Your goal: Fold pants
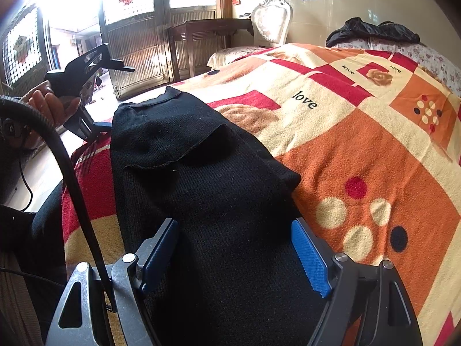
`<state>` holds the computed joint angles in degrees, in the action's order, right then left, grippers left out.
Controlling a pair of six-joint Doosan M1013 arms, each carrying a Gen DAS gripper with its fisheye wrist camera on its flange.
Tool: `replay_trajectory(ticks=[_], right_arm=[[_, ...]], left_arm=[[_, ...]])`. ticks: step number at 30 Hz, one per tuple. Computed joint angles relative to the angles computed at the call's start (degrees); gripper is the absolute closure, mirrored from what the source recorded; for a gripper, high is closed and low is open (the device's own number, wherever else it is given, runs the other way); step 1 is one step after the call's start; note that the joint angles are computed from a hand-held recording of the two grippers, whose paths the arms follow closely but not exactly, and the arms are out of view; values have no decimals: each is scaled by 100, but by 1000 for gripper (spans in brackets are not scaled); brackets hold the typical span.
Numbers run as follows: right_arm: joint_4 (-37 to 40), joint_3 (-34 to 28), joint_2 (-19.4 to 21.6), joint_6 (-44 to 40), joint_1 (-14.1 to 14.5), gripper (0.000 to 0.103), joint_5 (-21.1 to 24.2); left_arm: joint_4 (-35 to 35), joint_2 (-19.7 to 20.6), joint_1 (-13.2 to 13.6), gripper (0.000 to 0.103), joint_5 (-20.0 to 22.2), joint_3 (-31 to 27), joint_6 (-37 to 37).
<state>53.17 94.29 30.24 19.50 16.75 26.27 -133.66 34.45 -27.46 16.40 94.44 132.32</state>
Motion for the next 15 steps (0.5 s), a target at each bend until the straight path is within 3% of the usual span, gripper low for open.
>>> replay_trajectory(ticks=[1,3,6,10,12,13,15], right_arm=[[3,3,-1,-3,1,25,-4],[0,3,-1,-6,0,25,-8],[12,1,-1,-8,-6,25,10],[4,2,-2,0,-1,25,-1],[6,5,-4,3,1,25,-2],[-1,10,-8,7,5,25,-11],[0,3,-4,8,0,25,0]], left_arm=[[156,5,-6,1,-47,-27,-68],[-180,3,-28,1,-53,-8,410],[-924,-11,-42,1,190,106,1355],[-1386,-16,-22,1,587,242,1921],[-1743,-16,-12,18,884,320,2247],[-1719,8,6,19,1068,323,2251],[-1461,24,21,21,1036,270,2094]])
